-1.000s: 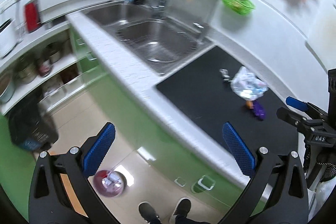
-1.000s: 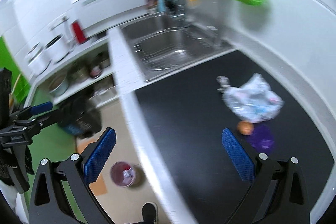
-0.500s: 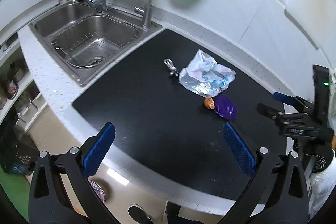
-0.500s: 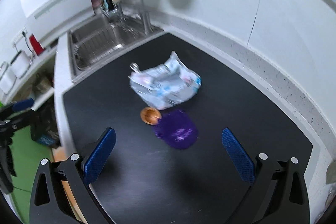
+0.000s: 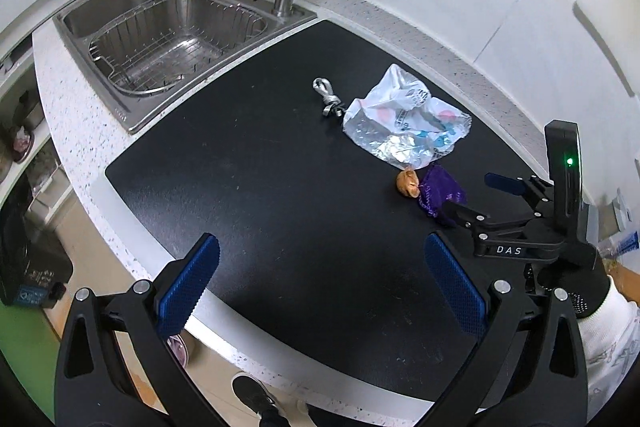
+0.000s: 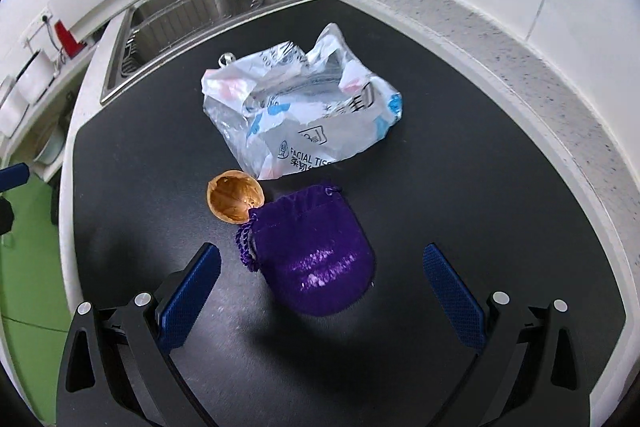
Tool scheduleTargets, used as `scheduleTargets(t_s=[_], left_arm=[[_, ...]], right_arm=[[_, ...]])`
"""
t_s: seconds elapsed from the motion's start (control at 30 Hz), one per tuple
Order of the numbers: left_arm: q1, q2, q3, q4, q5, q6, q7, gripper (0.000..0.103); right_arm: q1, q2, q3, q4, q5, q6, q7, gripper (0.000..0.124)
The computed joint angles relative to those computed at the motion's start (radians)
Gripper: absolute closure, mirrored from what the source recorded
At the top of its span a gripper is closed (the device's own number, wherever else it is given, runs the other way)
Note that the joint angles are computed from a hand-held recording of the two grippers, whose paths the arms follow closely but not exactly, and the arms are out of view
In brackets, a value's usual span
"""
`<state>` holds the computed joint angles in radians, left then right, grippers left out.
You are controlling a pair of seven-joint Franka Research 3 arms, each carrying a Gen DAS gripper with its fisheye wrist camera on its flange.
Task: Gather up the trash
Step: 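Grasp the walnut shell with the left tool while the right tool grasps the purple pouch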
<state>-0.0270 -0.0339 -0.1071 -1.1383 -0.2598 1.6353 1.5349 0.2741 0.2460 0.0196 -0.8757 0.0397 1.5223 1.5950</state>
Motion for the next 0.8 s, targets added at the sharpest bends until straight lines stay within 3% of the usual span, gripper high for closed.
scheduleTargets(t_s=[0.13,0.3,0.57,0.8], left_arm=[[0.000,-0.001,-0.001,-0.016,0.005,0.001,-0.020,0.003],[-0.004,0.002,-0.005,-0.024,0.002,0.001,-0.033,0.003],[-0.018,0.037,-0.020,0.011,-0.002,-0.005,-0.041,0.003],[-0.033,0.089,-0.043,0.076,0.000,-0.017,-0.047,0.003]], right_arm=[[0.002,-0.005,0.003,-0.029,0.000,-0.001,-0.016,0.053],[-0.011,-0.045,0.005,-0.105,0.033,0.041,-0.020,0.062],[-0.028,-0.037,0.004,-0.085,0.057,0.027,-0.018,0.110],[-0.047,-0.024,-0.003,-0.021,0.083,-0.002,0.001,0.114]])
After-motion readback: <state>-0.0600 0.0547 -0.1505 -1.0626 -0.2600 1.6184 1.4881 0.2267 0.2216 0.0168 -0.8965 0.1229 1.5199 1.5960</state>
